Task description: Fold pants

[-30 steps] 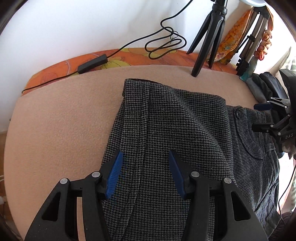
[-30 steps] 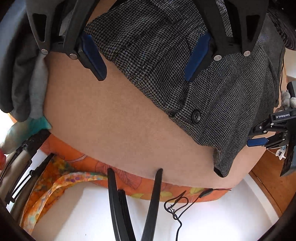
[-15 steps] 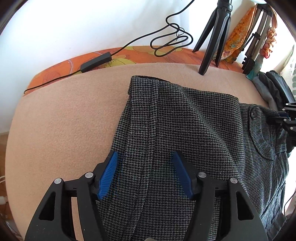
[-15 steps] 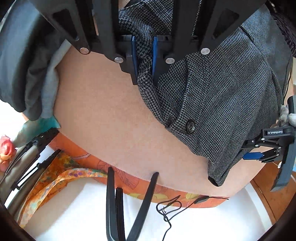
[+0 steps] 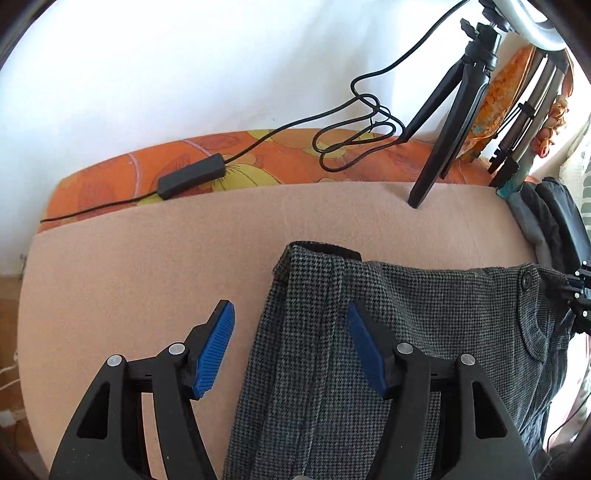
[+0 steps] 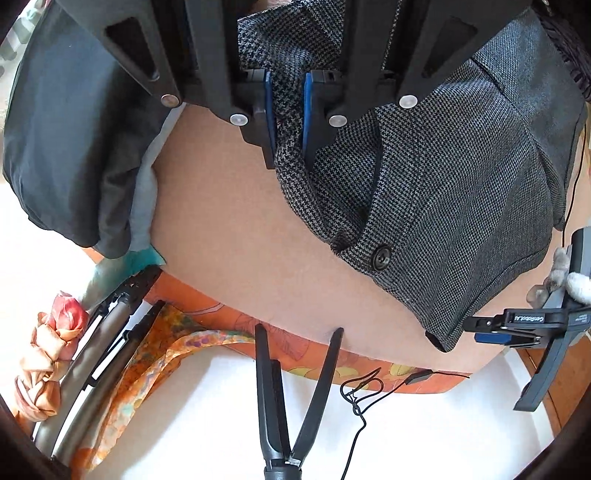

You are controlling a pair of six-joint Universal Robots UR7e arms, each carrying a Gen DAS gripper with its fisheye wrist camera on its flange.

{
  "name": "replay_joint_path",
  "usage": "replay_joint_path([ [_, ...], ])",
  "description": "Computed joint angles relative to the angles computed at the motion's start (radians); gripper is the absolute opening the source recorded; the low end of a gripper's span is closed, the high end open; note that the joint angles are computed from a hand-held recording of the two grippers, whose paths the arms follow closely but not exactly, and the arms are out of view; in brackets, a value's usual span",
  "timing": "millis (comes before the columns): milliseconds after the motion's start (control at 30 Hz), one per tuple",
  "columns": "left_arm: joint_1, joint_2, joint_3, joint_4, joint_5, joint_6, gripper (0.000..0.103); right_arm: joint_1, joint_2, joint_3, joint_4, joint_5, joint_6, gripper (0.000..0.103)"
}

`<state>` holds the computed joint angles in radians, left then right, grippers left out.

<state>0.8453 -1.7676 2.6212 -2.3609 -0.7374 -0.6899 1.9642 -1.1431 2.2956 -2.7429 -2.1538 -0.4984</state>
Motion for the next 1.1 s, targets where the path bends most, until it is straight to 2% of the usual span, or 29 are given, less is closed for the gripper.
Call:
replay_joint_path([
  [100,0.055,0.094,-0.017,-0.143,-0.016,0.077,0.063,0.0,-0.007,0.003,0.01,0.0,0.003,0.01],
  [233,0.09,0.165,-0.036,-0.204,-0.013,0.125,0.064,-0.003,0.005,-0.007,0.019,0.003,0.005,0.01],
  [400,0.1,0.193,-0.032,-0.271,-0.013,0.147,0.064,-0.006,0.019,-0.018,0.026,-0.002,0.004,0.01],
  [433,0.101,0.189,-0.03,-0.281,-0.019,0.147,0.059,-0.005,0.022,-0.018,0.023,-0.006,0.004,0.01],
  [467,0.104,0.184,-0.024,-0.305,-0.035,0.159,0.045,-0.004,0.025,-0.018,0.021,-0.009,0.003,0.01],
  [500,0.106,0.18,-0.019,-0.329,-0.052,0.165,0.039,-0.004,0.027,-0.018,0.019,-0.013,0.003,0.01],
  [667,0.078,0.175,0.023,-0.399,-0.043,0.159,0.025,-0.001,0.022,-0.015,0.011,-0.018,0.007,0.01],
  [767,0.072,0.164,0.049,-0.459,-0.049,0.183,0.021,-0.006,0.024,-0.005,-0.007,-0.028,-0.009,0.009],
  [867,0.064,0.155,0.049,-0.448,-0.048,0.169,0.019,0.001,0.042,-0.001,-0.019,-0.054,-0.006,0.009],
  [967,0.024,0.103,0.058,-0.408,-0.022,0.14,0.019,0.009,0.011,0.0,-0.015,-0.015,0.017,0.009],
  [1100,-0.06,-0.038,0.079,-0.275,0.018,0.074,0.018,0.036,-0.038,0.008,-0.001,0.0,0.027,0.009],
])
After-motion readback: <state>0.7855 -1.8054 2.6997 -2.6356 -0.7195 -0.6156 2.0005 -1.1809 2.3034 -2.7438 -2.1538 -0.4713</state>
